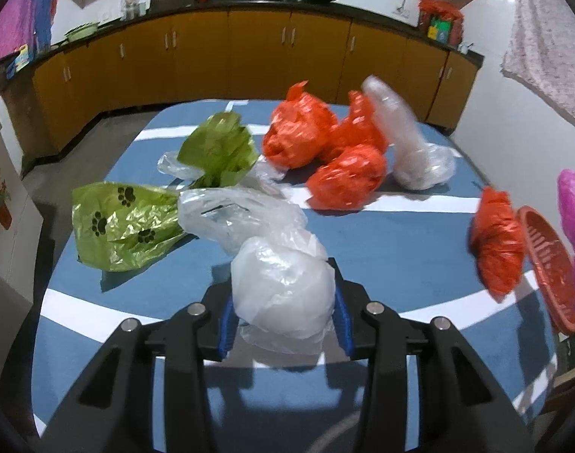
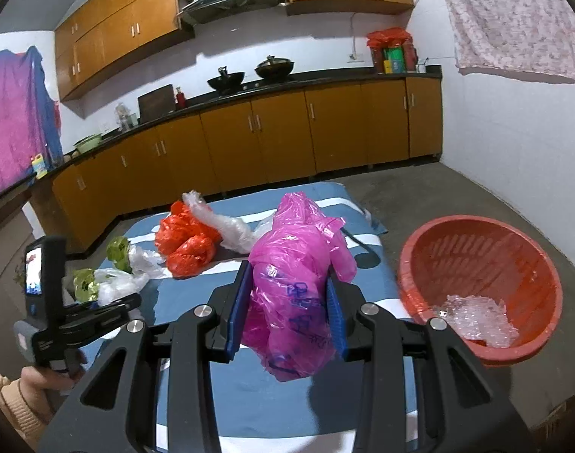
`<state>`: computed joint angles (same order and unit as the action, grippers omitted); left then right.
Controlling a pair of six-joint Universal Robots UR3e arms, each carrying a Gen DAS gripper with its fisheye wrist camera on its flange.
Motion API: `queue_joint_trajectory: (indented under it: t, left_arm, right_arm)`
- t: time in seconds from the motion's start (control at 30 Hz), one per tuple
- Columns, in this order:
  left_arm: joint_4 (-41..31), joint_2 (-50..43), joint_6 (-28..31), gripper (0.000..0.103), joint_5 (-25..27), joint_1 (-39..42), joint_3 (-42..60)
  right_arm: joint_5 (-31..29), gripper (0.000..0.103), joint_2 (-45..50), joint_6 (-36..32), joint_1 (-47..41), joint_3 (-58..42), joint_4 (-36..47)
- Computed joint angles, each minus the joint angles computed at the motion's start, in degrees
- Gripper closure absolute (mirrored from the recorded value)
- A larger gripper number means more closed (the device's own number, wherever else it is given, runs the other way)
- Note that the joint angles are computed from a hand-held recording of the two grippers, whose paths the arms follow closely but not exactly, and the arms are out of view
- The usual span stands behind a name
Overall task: Collect trash
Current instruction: 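Grasp the white bag with the left tool while the right tool lifts the pink bag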
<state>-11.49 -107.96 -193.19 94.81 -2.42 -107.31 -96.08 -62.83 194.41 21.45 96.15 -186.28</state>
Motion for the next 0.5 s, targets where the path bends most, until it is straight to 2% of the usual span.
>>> queue_joint_trajectory:
  t: [0.23,0.5]
  left_arm:
    - [0.9,2.8,1.3,0.062,-1.1,-3.6,0.4]
    - [0.3,1.9,2.4,0.062,-1.4,-9.0,5.5]
  right_arm:
    - [-0.9,0.065,-3.1,0.9,-2.6,4.9,-2.0]
    - [-1.5,0.065,-6.7,1.5,-6.1,11.0,-4.4]
